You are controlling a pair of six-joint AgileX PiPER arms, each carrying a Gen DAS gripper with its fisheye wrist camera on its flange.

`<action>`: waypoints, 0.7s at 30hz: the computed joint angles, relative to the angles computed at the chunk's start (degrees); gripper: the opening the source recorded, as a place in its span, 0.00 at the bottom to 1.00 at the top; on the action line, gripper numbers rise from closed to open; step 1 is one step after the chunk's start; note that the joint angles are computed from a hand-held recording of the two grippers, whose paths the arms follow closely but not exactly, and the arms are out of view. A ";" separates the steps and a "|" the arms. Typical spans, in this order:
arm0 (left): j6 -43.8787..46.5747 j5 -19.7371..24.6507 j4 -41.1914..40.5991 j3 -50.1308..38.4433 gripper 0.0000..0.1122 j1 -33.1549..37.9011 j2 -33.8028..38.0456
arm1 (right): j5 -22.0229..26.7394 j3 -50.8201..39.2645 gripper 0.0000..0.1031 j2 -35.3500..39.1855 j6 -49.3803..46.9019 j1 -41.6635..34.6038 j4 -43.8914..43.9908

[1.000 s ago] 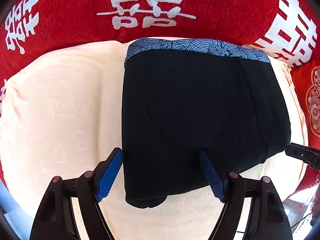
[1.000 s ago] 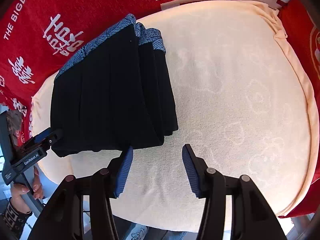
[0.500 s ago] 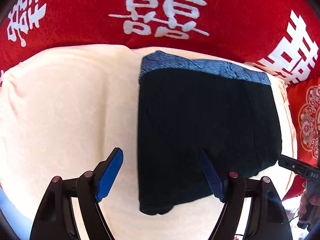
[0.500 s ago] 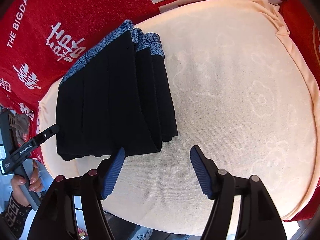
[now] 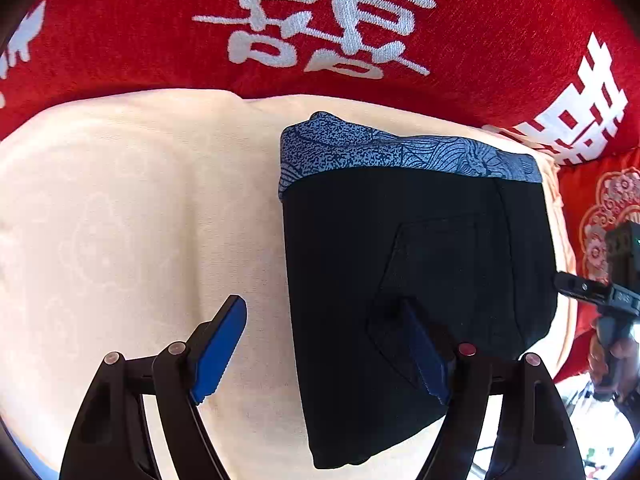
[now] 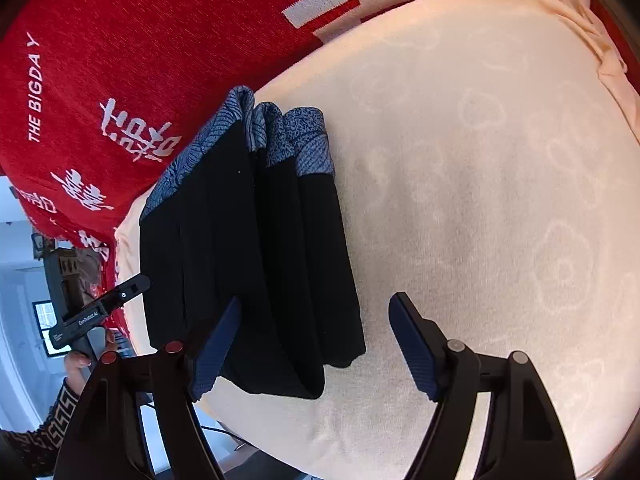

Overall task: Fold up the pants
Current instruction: 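Grasp the bundle end with the right gripper and lift it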

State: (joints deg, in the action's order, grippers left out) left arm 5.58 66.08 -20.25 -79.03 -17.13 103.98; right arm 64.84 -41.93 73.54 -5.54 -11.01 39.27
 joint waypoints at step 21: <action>11.38 -6.32 -17.51 2.02 0.78 1.49 8.01 | 1.15 0.86 0.74 21.25 -25.56 -6.34 22.31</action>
State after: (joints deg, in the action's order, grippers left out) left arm 16.97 59.76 -37.76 -77.02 -15.64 111.99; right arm 65.99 -41.07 94.79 -31.10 -17.35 61.58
